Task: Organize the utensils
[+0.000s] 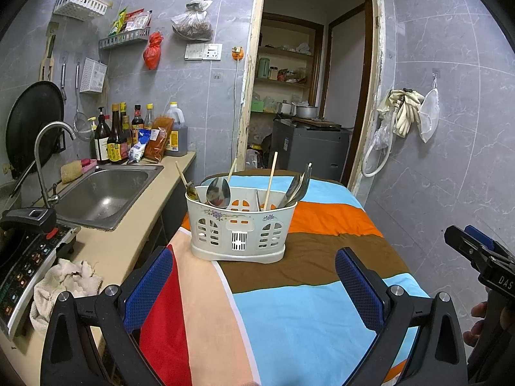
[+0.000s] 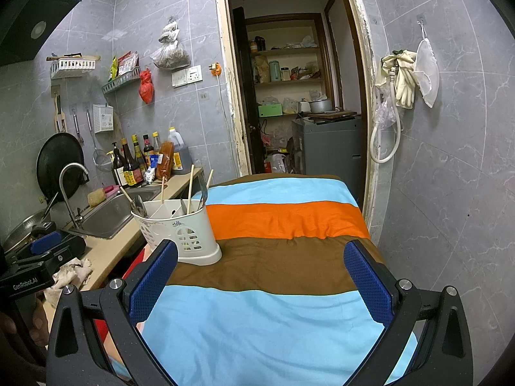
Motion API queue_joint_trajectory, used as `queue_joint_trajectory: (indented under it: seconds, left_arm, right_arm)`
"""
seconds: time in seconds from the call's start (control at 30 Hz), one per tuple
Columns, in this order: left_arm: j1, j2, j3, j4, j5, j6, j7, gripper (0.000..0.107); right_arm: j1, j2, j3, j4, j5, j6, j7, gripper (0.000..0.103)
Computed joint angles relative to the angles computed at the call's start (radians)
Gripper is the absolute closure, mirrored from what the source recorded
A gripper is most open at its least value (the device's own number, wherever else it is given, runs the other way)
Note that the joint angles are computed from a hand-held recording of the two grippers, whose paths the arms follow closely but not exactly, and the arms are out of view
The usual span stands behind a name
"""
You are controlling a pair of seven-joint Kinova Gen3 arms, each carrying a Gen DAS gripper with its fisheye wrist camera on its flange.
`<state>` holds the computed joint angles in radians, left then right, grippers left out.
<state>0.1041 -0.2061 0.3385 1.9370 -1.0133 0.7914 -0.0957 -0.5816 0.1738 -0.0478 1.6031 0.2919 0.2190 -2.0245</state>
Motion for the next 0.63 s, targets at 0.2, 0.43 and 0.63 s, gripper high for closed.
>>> queue_joint_trajectory:
  seconds: [0.2, 0.43, 0.63]
  left_arm:
    - [-0.002, -0.002, -0.008, 0.001, 0.002, -0.006, -0.007, 0.006]
    - [-0.002, 0.01, -0.004, -0.015, 0.005, 0.013, -0.009, 0.006]
    - [0.01, 0.026, 0.002, -0.023, -0.01, 0.032, 0.013, 0.006]
  right_arm:
    - [-0.029, 0.007, 0.025, -0.003, 0.033, 0.0, -0.035, 0.002]
    - [-0.031, 0.009, 0.024, -0.004, 0.037, 0.0, -0.04, 0.002]
    - [-0.028, 0.008, 0.019, -0.005, 0.038, 0.001, -0.041, 0.002]
